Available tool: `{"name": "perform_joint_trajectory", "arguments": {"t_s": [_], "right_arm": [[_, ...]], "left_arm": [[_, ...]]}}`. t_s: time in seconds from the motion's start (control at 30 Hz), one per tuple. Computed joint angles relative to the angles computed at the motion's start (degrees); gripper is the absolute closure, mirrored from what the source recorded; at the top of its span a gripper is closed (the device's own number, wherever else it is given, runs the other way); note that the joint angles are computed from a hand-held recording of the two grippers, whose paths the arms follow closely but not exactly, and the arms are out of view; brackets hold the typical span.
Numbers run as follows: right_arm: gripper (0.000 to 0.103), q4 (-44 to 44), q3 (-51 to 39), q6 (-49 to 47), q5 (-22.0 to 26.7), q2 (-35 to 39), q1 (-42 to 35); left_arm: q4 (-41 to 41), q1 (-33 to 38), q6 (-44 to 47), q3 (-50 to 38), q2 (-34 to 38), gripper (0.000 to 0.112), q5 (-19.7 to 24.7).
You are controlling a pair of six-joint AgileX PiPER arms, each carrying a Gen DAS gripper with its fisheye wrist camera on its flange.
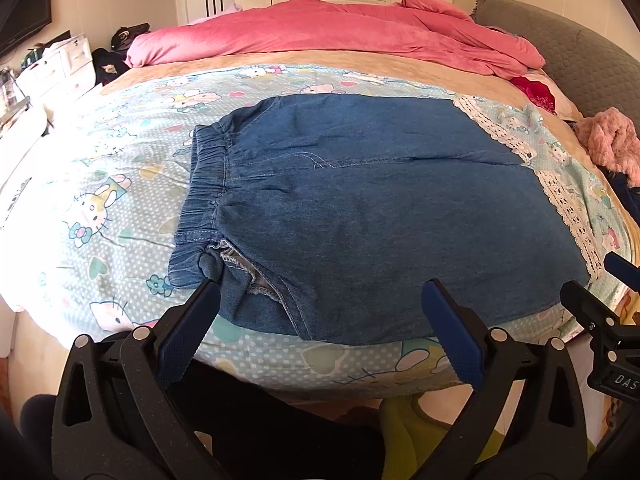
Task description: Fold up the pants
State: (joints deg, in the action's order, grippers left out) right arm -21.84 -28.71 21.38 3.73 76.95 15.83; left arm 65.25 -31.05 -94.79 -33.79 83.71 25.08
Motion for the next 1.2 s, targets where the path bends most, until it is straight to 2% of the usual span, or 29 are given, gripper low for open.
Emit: {"name": "perform_joint_trajectory", "arguments": {"t_s": [0.27,0.4,0.5,0.9,0.97,1.2], "right_arm": [[0.004,12.27,-0.04,-12.20,-0.34,0.41,-0.60],[0.004,13.67,-0.13,-13.65,-0.30,0.48,-0.67],[0.004,11.35,-0.18,-11.18,-0.26,0.60,-0.53],[0.004,17.99,-0.28,-17.64,-0.44,1.00,-0.80],[0.004,21.20,-0.40,-21.06,-0.36,1.05,-1.12],[0.004,17.85,-0.89,-17.57,-0.59,1.92,-0.94]], "left_arm": [[0.01,0.08,0.08,0.01,-0.09,0.018,0.16],[0.04,0.26,0.21,0.00,-0.15,0.018,0.01],[-0.26,0.43,0.81,-0.17,-0.13,0.018,0.04],[0.70,0.06,-0.51,-0.15,0.11,0.018,0.36],[0.62,0.04,-0.40,-0.17,0.15,0.018,0.43],[0.85,0.71,-0.46,-0.07,-0.03,0.018,0.12]]}}
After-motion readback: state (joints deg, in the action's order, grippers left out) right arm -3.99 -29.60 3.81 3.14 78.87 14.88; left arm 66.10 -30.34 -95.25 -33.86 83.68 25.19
